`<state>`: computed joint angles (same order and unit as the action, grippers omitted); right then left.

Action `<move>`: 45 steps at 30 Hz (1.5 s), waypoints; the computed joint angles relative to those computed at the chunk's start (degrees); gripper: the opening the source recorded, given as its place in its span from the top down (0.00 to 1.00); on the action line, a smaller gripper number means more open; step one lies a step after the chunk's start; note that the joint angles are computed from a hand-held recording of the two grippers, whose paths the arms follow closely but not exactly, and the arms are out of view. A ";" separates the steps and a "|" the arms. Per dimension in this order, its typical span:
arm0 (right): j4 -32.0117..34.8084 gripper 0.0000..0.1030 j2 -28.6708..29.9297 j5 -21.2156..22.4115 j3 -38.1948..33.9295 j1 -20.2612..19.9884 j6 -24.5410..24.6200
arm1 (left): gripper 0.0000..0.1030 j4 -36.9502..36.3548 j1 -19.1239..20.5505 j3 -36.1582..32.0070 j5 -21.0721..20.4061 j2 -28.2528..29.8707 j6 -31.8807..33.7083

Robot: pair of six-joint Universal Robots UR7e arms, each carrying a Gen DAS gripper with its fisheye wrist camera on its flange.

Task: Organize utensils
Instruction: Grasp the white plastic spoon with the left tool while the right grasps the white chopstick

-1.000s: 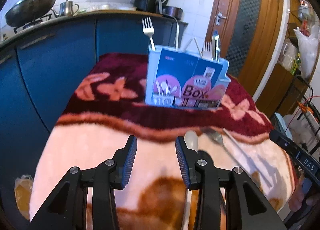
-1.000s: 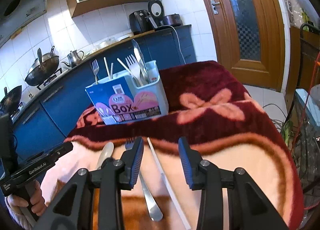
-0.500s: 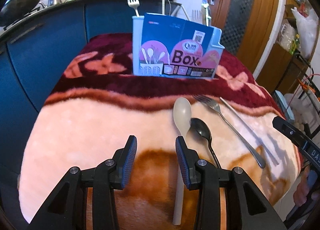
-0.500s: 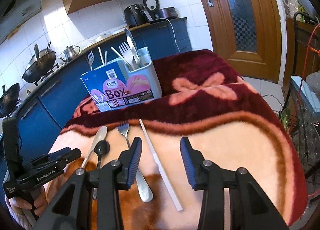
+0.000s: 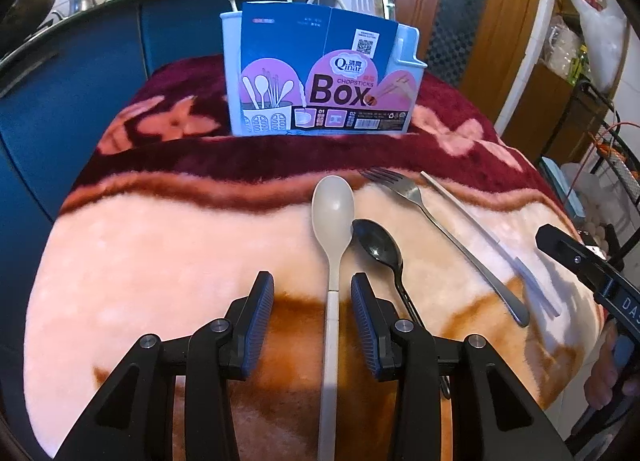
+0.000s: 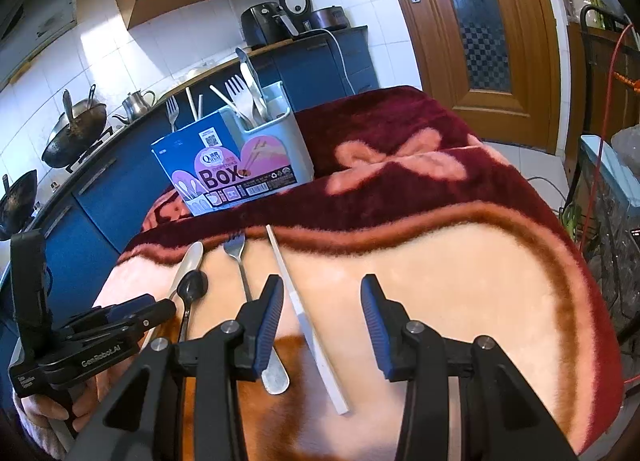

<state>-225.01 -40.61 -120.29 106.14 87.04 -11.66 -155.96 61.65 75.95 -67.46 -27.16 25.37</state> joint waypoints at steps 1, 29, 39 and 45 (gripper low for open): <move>0.03 0.57 0.00 0.01 0.03 -0.04 0.07 | 0.60 0.17 -0.02 -0.24 -0.04 0.16 0.20; 17.38 0.57 0.40 -6.93 -6.76 2.42 -4.33 | 0.94 -4.20 3.58 -2.37 -9.88 -1.16 -3.76; 32.16 0.76 0.78 -12.45 -12.62 3.27 -6.16 | 0.94 -5.19 4.45 -2.39 -12.27 -1.50 -3.24; 40.54 0.86 1.25 -14.71 -15.81 3.59 -5.07 | 0.94 -5.30 4.76 -2.81 -11.83 -1.30 -3.07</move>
<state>-184.46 -39.36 -135.00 90.33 90.63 -16.73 -161.26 66.41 73.14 -79.29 -28.46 22.30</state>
